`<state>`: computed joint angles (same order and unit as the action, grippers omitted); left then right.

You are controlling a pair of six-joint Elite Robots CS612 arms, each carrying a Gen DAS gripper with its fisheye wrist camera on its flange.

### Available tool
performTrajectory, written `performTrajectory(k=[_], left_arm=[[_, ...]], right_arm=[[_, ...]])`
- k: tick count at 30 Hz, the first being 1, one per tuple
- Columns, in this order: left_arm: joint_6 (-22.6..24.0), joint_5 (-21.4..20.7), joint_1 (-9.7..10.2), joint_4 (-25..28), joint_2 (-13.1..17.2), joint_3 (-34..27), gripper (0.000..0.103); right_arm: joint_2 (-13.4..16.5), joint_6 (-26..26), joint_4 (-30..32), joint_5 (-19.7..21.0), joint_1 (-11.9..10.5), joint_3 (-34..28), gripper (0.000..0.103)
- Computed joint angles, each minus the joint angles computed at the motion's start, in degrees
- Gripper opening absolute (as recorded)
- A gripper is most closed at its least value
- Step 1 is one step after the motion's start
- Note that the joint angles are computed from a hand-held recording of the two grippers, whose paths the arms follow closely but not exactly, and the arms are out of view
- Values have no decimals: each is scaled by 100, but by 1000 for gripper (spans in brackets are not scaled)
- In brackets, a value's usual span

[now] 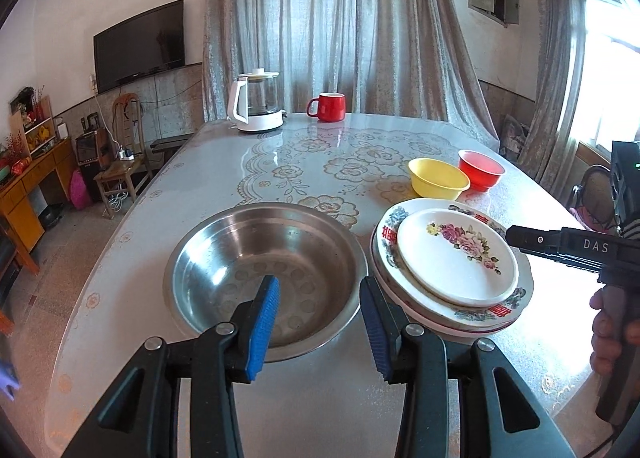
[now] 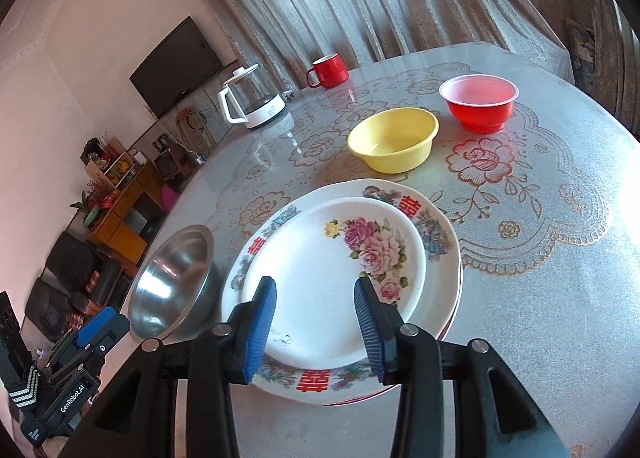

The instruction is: Organize plates and bowls

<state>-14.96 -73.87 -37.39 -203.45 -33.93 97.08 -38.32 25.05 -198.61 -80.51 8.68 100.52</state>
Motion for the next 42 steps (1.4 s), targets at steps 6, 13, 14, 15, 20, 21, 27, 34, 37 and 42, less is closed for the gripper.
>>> performTrajectory(k=[6, 13, 14, 15, 20, 21, 27, 34, 37, 42], left_arm=[[1, -676, 102, 584, 83, -457, 43], [-60, -1185, 192, 1296, 255, -1191, 43], [-66, -1289, 210, 1416, 292, -1318, 43], [-74, -1372, 222, 1554, 334, -1456, 43], [-189, -1816, 285, 2667, 636, -2391, 42], [-233, -1906, 294, 2922, 721, -2616, 41], [-353, -2274, 333, 4262, 1405, -4150, 35], [-746, -2960, 429, 5615, 2220, -5854, 35], [-813, -3195, 457, 6236, 2538, -6540, 34], [-460, -3227, 421, 6822, 2873, -7253, 13]], right_arm=[[14, 214, 43, -91, -147, 22, 41], [141, 494, 215, 35, -366, -176, 31], [164, 516, 258, 67, -392, -225, 30], [187, 542, 299, 82, -416, -275, 29], [340, 695, 456, 359, -553, -574, 29], [373, 707, 507, 401, -577, -651, 29], [587, 661, 964, 528, -709, -1188, 29], [889, 819, 1546, 1023, -920, -1772, 29], [946, 975, 1705, 1204, -966, -1878, 28], [962, 731, 2088, 1255, -950, -2047, 17]])
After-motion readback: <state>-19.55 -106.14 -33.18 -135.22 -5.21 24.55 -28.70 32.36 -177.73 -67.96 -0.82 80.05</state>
